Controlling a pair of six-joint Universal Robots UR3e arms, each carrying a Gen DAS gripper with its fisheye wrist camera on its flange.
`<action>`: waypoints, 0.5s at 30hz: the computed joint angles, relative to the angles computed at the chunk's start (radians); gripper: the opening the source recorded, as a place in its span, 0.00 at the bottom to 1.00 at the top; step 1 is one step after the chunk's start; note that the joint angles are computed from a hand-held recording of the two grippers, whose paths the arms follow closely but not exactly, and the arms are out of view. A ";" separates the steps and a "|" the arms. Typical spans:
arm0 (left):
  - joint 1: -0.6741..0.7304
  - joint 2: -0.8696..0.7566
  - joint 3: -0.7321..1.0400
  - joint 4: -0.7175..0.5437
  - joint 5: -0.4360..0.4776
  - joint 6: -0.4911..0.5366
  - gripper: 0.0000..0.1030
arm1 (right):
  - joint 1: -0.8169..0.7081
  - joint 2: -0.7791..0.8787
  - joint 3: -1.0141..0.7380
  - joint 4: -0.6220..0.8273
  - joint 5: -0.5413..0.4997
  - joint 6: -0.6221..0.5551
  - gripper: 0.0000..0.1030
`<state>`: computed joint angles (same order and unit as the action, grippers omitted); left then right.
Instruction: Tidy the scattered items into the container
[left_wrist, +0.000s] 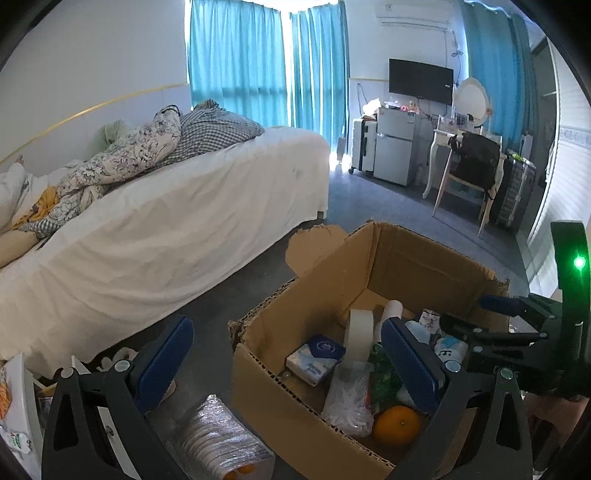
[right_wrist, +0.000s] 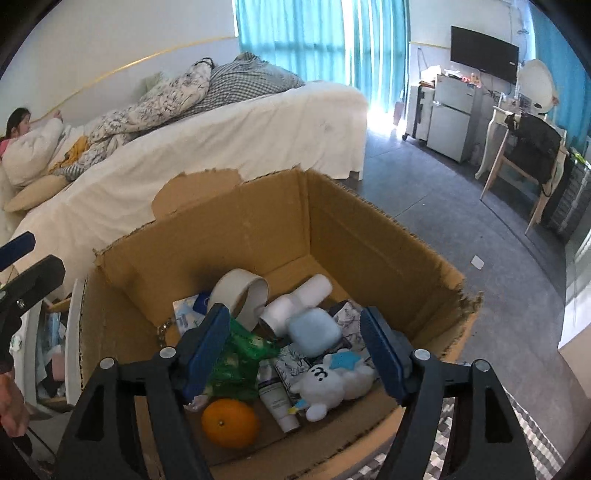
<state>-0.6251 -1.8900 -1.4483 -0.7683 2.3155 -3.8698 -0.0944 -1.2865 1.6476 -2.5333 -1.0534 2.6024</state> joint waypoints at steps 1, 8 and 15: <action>-0.003 0.000 0.002 0.002 0.001 0.000 1.00 | -0.003 -0.008 0.004 0.000 0.000 0.003 0.72; -0.039 -0.005 0.037 -0.020 0.020 -0.008 1.00 | -0.049 -0.109 0.065 -0.007 0.003 0.010 0.87; -0.096 -0.030 0.107 -0.019 0.024 0.001 1.00 | -0.148 -0.251 0.146 0.026 0.012 -0.019 0.93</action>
